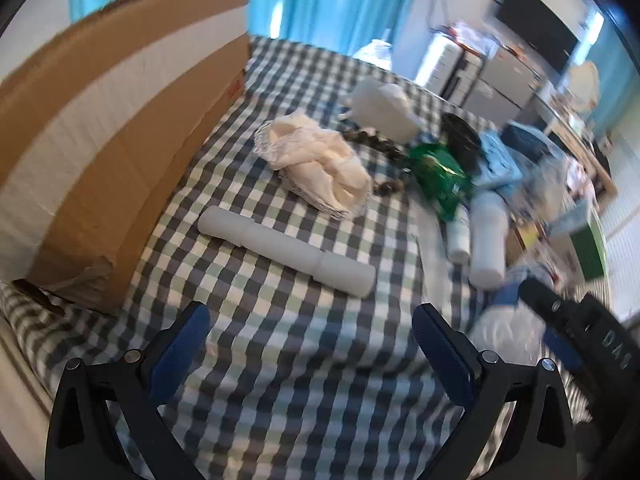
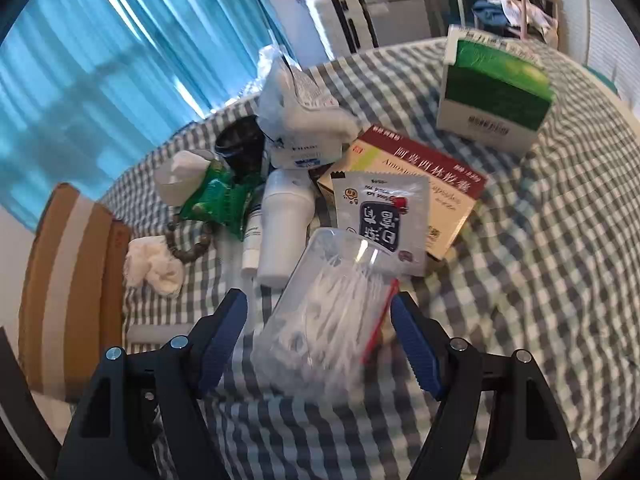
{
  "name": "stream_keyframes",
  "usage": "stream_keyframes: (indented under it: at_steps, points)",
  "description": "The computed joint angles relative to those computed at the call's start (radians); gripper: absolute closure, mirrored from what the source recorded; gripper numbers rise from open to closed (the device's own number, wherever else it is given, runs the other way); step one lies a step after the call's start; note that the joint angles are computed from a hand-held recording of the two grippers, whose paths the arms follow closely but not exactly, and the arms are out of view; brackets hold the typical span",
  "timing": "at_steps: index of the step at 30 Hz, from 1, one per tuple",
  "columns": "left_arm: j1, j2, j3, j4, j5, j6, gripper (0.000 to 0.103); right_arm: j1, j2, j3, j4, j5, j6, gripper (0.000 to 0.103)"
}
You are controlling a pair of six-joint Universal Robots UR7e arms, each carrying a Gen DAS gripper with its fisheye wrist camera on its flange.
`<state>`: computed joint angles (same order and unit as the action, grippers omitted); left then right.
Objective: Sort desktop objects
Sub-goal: 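Grasp the clear cotton-swab container with the right tool while the left tool grasps the white foam tube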
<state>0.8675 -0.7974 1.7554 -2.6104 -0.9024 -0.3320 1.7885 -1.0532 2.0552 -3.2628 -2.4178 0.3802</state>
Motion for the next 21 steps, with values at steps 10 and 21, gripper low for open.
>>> stream_keyframes:
  at_steps: [10, 21]
  points:
    - [0.046, 0.070, -0.121, 0.173, -0.008, -0.182, 0.000, -0.039, 0.018, -0.009, 0.034, 0.032, 0.020, 0.032]
    - [0.056, 0.086, -0.160, 0.175, -0.028, -0.069, 0.004, -0.022, -0.008, 0.025, 0.013, 0.045, 0.008, 0.033]
